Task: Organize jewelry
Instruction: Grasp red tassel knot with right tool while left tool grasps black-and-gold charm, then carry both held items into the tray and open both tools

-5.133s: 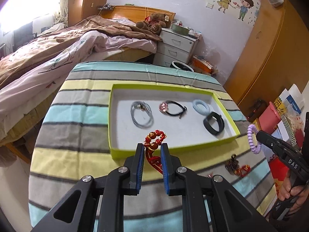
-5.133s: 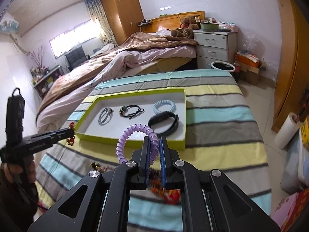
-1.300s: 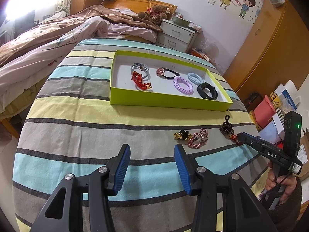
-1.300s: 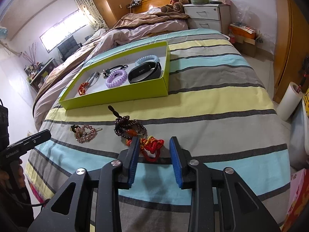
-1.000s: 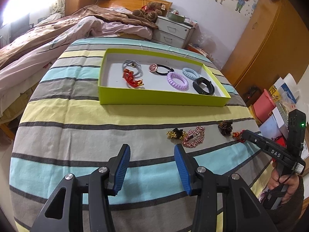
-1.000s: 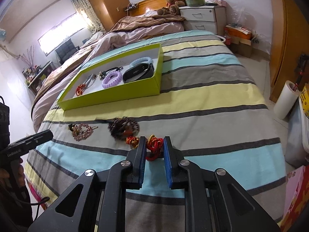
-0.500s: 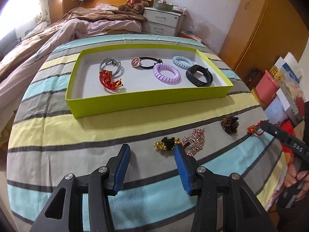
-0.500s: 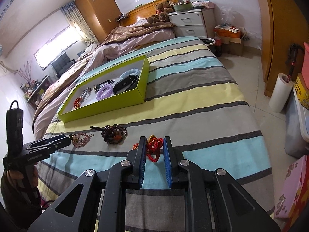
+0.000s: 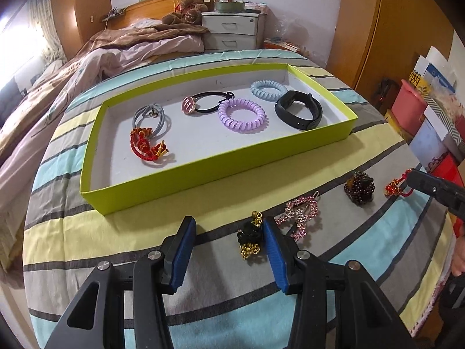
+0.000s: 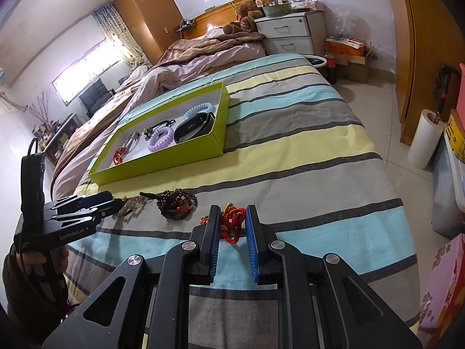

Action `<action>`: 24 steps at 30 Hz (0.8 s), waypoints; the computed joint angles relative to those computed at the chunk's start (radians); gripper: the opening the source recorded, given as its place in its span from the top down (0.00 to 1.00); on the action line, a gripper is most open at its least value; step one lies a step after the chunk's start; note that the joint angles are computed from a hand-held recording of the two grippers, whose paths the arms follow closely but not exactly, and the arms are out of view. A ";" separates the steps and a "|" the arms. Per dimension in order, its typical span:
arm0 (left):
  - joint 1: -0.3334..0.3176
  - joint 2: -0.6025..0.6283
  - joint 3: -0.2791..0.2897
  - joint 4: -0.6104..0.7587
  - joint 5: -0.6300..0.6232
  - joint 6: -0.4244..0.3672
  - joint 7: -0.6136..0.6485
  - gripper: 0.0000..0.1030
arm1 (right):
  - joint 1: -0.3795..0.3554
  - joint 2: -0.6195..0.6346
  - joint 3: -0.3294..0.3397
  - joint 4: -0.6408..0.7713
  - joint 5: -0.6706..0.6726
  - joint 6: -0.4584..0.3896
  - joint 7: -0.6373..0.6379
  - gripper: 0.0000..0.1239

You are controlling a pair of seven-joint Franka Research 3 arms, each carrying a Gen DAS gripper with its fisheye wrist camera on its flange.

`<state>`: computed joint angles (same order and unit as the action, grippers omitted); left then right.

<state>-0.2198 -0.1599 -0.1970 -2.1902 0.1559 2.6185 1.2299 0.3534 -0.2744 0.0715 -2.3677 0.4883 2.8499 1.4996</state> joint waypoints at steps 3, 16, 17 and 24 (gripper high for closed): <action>0.000 -0.003 0.001 -0.006 -0.004 0.011 -0.008 0.54 | 0.001 0.001 0.000 0.000 0.000 0.006 -0.001 0.86; -0.004 -0.032 0.016 -0.042 -0.048 0.037 0.014 0.81 | -0.001 0.015 0.008 0.020 -0.014 0.001 0.016 0.86; -0.006 -0.034 0.018 -0.044 -0.056 0.039 0.020 0.83 | 0.000 0.014 0.007 0.019 -0.014 0.003 0.015 0.86; -0.003 -0.046 0.018 -0.055 -0.063 0.044 0.018 0.85 | 0.002 0.017 0.010 0.024 -0.022 0.009 0.023 0.86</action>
<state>-0.2230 -0.2062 -0.1795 -2.2453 0.0928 2.6624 1.2476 0.3556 -0.2572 0.0817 -2.3434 0.4660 2.8589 1.5224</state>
